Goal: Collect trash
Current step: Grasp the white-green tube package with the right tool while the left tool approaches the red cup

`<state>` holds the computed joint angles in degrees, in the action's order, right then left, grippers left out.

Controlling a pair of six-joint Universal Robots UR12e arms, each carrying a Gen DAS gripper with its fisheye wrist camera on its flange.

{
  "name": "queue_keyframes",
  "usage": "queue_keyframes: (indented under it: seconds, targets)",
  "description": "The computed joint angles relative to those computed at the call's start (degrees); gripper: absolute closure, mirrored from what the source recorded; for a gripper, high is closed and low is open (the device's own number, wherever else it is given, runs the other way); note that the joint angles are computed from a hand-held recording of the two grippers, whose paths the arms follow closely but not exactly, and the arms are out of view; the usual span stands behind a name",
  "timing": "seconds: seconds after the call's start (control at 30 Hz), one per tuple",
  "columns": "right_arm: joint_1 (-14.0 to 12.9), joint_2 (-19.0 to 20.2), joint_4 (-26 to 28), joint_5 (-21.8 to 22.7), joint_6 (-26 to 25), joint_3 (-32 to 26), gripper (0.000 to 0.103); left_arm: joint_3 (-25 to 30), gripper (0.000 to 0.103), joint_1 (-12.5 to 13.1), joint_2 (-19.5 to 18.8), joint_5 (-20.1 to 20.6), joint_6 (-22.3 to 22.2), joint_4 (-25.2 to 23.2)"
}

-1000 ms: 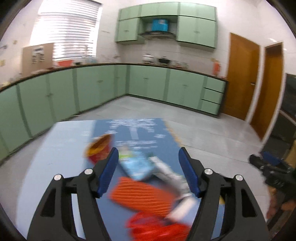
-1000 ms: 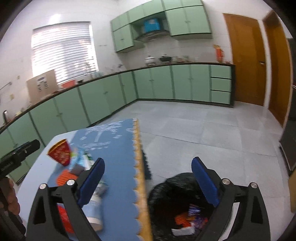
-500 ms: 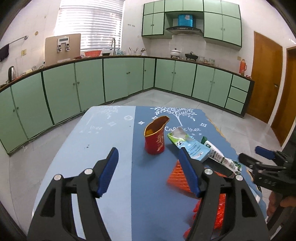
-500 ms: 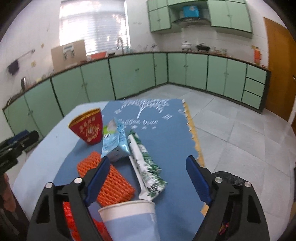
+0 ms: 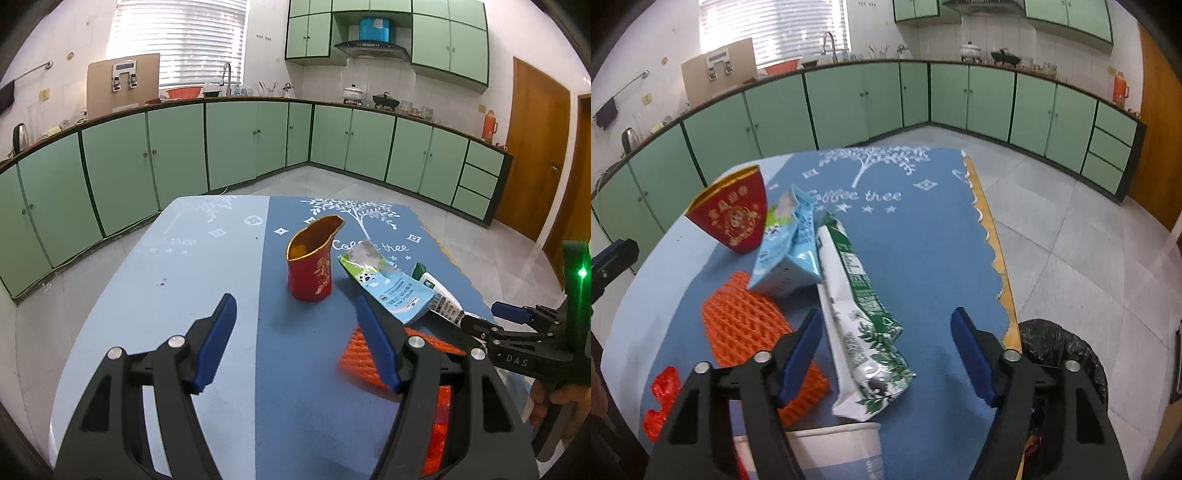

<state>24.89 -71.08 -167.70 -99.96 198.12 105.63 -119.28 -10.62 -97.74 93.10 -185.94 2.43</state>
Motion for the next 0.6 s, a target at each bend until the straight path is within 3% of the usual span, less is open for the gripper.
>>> queue_keyframes:
  seconds: [0.1, 0.23, 0.33, 0.6]
  targets:
    - [-0.89, -0.08, 1.13, 3.40, -0.10, -0.03, 0.035, 0.50, 0.036, -0.04, -0.50, -0.09, -0.20, -0.73]
    - [-1.02, 0.06, 3.62, 4.66, -2.06, -0.51, 0.041, 1.23, 0.036, -0.08, -1.29, -0.02, -0.89, -1.75]
    - [-1.50, 0.04, 5.07, 6.57, -1.63, -0.61, 0.060, 1.81, 0.036, -0.22, -1.87, 0.19, -1.06, -2.23]
    - [-1.00, -0.43, 3.24, 4.03, -0.82, 0.03, 0.063, 3.23, 0.036, -0.17, -2.78, 0.83, -1.19, -1.59]
